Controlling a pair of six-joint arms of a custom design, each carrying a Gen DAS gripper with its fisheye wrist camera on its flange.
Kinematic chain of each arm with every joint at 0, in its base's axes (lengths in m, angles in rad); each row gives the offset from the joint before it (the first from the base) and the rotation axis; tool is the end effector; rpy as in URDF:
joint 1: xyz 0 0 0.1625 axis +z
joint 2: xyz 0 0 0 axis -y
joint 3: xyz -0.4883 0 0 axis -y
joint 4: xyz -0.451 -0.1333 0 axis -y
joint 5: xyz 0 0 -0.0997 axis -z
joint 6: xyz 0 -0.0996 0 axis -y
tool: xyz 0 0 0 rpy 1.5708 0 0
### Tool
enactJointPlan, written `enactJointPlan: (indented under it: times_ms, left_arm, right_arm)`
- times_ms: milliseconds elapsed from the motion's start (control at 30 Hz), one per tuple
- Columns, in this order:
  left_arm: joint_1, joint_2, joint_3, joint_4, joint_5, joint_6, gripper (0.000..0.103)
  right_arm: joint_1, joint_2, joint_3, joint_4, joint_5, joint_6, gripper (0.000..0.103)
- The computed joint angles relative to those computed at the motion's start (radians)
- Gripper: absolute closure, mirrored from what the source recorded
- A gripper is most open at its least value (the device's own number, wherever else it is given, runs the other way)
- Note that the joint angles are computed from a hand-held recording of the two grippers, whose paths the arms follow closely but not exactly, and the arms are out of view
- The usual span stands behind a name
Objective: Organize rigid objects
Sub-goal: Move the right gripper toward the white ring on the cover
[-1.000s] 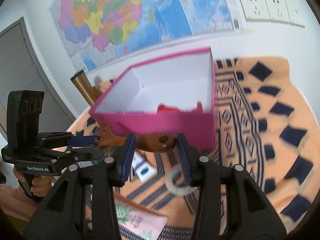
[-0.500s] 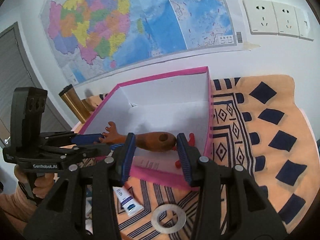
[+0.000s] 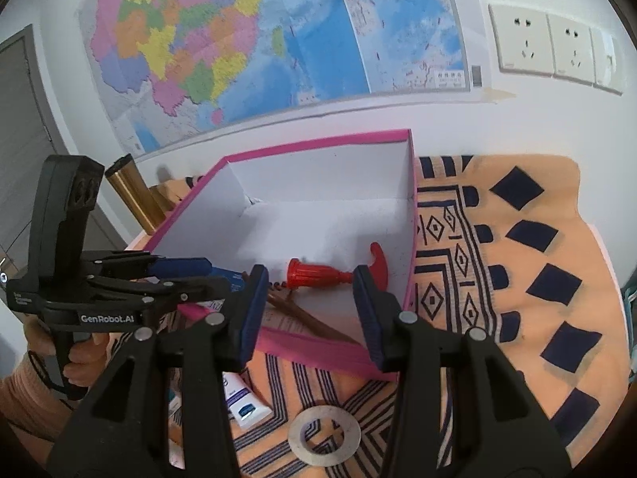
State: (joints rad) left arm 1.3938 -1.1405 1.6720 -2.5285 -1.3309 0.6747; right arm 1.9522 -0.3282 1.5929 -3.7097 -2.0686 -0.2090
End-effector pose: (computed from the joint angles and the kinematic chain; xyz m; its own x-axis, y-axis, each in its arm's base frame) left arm 0.0272 -0.7396 0.3308 -0.6600 0.6179 -0.4272 0.7333 0.6535 -0.1877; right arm 0.3510 -0.6449 -0.0898 -0.8816 -0.1109 0.4588 -0.4311 0.5852 -0.6868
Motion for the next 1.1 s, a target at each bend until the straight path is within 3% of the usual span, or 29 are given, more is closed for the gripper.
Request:
enactJointPlan:
  times_ms: [133,300,800,1100]
  left_arm:
    - [0.013,-0.055,0.059,-0.043,-0.073,0.056,0.053]
    - [0.025,-0.102,0.128,-0.057,-0.136,0.109,0.047]
    - [0.047,-0.085,0.204,0.013,-0.073,0.073,0.047]
    - [0.037,-0.066,0.208,0.030,-0.057,0.047,0.049]
  right_arm:
    - [0.004,-0.019,0.065,-0.048,0.030,-0.018,0.056]
    - [0.001,-0.021,0.114,-0.038,0.016,0.003,0.056]
    - [-0.052,0.020,0.126,0.112,-0.041,0.130,0.056]
    - [-0.054,0.042,0.098,0.140,-0.075,0.106,0.058]
